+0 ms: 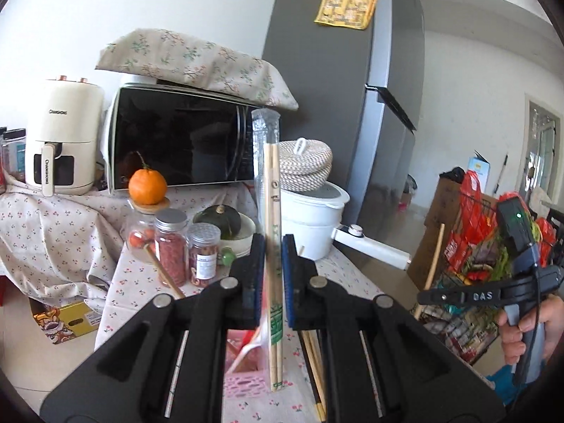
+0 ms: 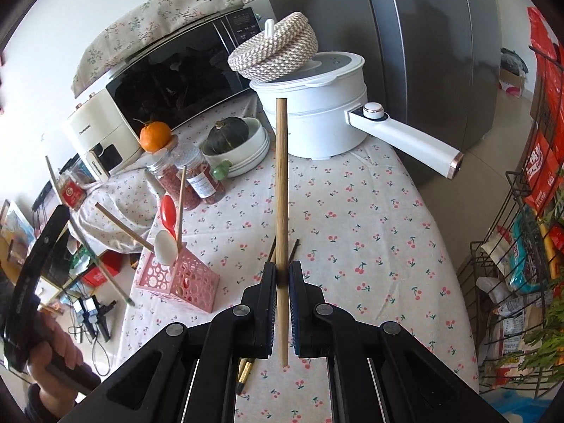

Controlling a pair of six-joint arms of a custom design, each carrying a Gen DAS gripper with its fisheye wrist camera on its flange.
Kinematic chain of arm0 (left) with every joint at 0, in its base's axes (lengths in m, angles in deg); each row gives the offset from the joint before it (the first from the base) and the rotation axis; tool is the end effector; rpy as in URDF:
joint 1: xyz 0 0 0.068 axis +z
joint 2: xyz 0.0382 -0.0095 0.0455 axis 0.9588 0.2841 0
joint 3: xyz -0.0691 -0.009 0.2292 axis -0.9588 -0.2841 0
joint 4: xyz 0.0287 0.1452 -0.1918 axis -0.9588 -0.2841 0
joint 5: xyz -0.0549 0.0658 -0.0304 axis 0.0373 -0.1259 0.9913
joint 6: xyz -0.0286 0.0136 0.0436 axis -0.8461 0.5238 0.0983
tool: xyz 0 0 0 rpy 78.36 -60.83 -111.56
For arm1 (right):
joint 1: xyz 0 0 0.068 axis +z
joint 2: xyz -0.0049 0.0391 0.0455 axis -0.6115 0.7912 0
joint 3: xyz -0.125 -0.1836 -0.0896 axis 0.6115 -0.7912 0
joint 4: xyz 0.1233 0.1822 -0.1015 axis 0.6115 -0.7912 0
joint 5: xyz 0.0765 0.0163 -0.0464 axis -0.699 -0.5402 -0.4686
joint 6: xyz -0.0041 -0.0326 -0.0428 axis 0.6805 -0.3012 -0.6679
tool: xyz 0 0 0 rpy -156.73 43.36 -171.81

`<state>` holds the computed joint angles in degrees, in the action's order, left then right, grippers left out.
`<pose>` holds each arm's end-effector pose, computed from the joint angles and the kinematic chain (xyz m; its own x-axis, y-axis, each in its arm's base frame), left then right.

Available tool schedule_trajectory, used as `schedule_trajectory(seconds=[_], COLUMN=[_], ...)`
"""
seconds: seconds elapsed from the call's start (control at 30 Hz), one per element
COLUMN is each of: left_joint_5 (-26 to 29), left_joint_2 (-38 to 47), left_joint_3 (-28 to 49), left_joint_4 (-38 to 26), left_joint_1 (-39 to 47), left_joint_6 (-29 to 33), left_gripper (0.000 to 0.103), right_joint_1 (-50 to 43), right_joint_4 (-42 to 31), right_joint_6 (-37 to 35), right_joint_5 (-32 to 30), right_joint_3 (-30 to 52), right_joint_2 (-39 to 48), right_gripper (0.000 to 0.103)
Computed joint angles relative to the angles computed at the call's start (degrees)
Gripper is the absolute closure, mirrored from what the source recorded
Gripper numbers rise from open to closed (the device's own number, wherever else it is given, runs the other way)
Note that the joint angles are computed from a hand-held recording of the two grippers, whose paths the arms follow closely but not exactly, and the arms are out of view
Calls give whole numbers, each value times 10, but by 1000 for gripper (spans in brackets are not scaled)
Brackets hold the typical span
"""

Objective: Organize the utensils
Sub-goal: 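Lift the wrapped chopsticks and wooden chopstick and lower both into the pink basket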

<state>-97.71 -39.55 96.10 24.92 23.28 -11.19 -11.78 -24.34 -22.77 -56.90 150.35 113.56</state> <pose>0.1359 -0.1170 0.2862 -0.2115 -0.2424 -0.9468 -0.2042 0.9584 -0.1997 0.2841 0.1490 0.3043 -0.7375 -0.2559 -0.6249 -0.5126 0.8146 0.2714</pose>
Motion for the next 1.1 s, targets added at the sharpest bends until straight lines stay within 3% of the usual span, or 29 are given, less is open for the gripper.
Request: schedule_trajectory(seconds=[0.07,0.33,0.47,0.57,0.7,0.87,0.93,1.1], left_joint_5=[-13,6,15,22,59,78,74,107], left_joint_2=[-8,16,46,54,45,32,33,78], left_joint_3=[-31,-92,-97,-90,-54,3,37,135], left_joint_4=[62,149,173,148,53,-88,-157,-346], left_joint_1=[24,84,97,95,90,49,27,9], left_joint_6=[38,86,96,79,3,-88,-127,-237], left_gripper=[92,92,92,91,64,55,40,26], right_joint_1=[12,47,58,59,56,63,69,101], right_joint_4=[5,20,23,24,27,49,64,127], right_joint_6=[-1,9,13,15,23,52,67,100], right_joint_5=[8,20,22,15,-5,-27,-34,-28], right_joint_3=[6,22,18,15,16,17,14,-2], right_joint_2=[2,15,12,2,-18,-44,-52,-64], right_gripper=[96,96,96,96,96,96,96,96])
